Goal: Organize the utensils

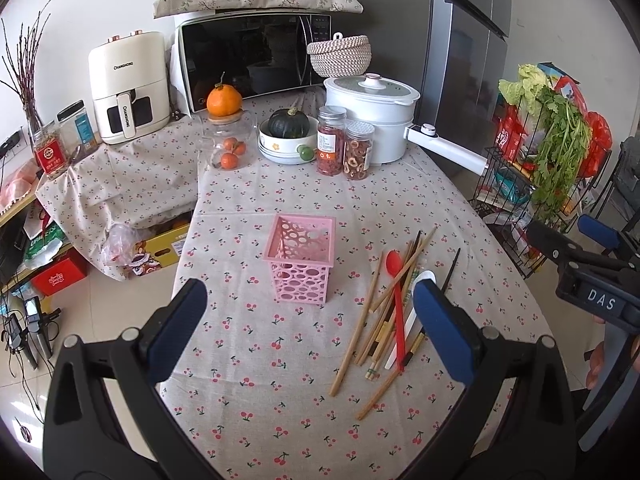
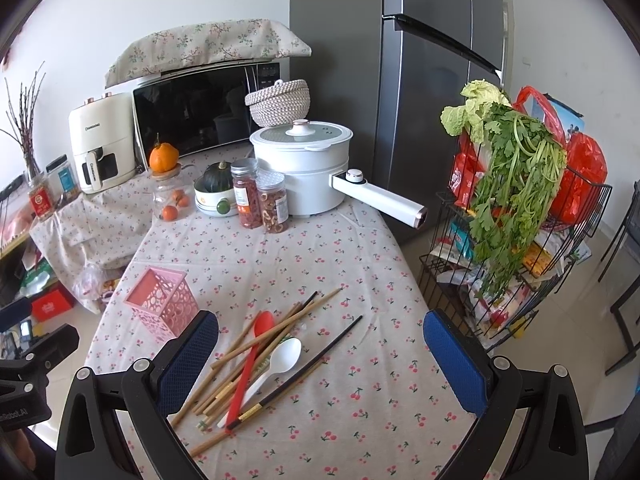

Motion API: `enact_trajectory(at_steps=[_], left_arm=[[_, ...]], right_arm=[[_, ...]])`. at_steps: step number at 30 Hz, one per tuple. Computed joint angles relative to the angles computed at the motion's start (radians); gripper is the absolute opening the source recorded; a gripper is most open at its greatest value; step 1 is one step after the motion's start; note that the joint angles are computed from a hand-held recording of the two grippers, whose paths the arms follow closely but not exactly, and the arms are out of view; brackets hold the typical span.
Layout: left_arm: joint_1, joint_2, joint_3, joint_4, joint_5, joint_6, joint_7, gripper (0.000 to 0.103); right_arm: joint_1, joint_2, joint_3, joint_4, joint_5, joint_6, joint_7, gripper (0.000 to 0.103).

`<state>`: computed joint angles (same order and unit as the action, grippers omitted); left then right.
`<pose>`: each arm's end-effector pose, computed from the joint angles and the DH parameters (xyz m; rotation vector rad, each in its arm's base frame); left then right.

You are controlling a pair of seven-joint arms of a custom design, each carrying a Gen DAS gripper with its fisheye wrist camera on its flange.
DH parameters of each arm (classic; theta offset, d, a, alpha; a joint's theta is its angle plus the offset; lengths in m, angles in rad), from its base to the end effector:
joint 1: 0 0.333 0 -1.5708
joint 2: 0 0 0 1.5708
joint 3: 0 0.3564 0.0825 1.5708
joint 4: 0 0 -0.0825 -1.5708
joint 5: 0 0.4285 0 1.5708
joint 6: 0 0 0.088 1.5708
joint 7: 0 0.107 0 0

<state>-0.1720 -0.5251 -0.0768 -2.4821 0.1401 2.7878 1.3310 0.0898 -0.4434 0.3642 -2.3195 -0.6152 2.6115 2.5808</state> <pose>0.4424 -0.1242 0.5892 -1.6325 1.8520 -0.8327 0.4325 0.2528 0.5983 -1.6050 1.7782 -0.8610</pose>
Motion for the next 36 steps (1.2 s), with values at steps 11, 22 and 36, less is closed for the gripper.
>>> enact_trajectory(at_steps=[11,22,36], left_arm=[[0.001,0.001,0.000,0.002,-0.002,-0.001,0.003,0.102],[0.025,0.064,-0.020,0.054,0.021,-0.028,0.017,0.102],[-0.050,0.332,-0.025,0.328,-0.189,-0.268,0.364,0.102]], right_arm=[[0.004,0.004,-0.003,0.001,0.000,-0.003,-0.003,0.103],[0.028,0.041,-0.049,0.018,0.085,-0.020,-0.049,0.103],[0.084,0.179,-0.224,0.073,0.436,-0.069,-0.306,0.103]])
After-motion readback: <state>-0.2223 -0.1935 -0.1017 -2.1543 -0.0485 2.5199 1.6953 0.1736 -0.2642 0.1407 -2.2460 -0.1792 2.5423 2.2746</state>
